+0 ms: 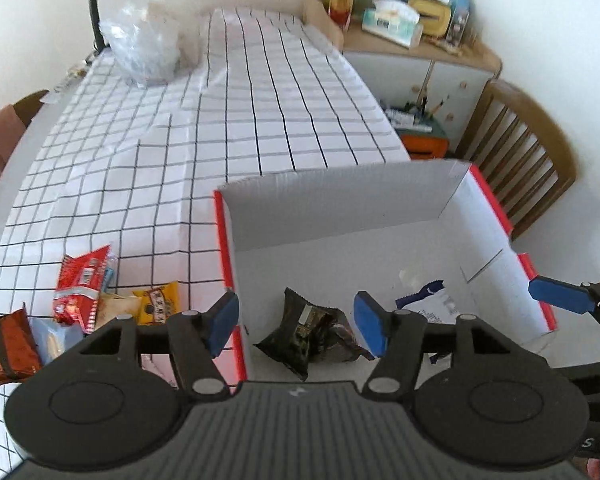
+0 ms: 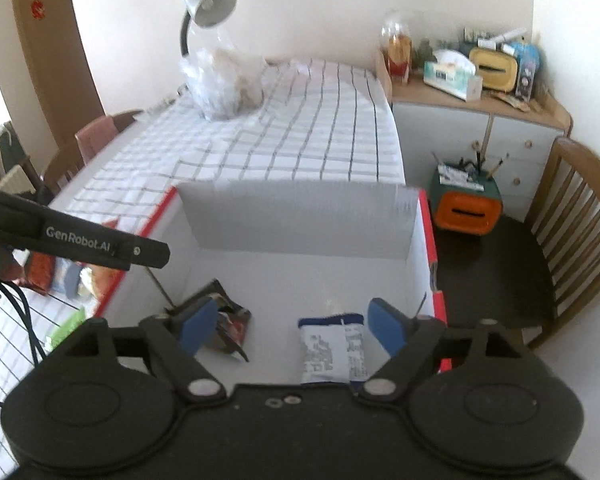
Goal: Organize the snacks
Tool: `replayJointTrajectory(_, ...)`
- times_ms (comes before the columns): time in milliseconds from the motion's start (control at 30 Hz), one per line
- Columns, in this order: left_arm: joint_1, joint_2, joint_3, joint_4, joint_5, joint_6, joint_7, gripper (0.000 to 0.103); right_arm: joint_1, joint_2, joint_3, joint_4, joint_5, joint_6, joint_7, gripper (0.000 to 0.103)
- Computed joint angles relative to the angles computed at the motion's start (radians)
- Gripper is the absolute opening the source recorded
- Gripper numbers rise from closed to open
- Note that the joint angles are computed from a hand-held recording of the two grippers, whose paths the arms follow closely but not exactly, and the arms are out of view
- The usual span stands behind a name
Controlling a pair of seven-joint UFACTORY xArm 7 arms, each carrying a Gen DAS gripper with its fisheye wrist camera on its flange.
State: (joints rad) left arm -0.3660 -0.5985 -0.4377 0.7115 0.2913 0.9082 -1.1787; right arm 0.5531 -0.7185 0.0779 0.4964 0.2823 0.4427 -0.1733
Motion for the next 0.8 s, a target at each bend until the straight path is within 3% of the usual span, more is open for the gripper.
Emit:
replayJointTrajectory(367, -0.025, -0.248, -0.042, -0.09, -0.016, 0.053, -0.016, 0.073, 0.063, -0.086, 0.041, -0.007, 0.017, -0.005, 0.054, 0.099)
replayJointTrajectory(567, -0.049, -0.418, -0.022, -0.17, -0.058, 0.098, 0.031, 0.08, 0.092, -0.083, 0.095, 0.002, 0.006, -0.022, 0.127, 0.103)
replayJointTrajectory(800, -0.06, -0.644, 0.062, -0.283, -0.117, 0.154, 0.154, 0.08, 0.1, -0.03, 0.203, 0.035, -0.039, -0.033, 0.297, 0.103)
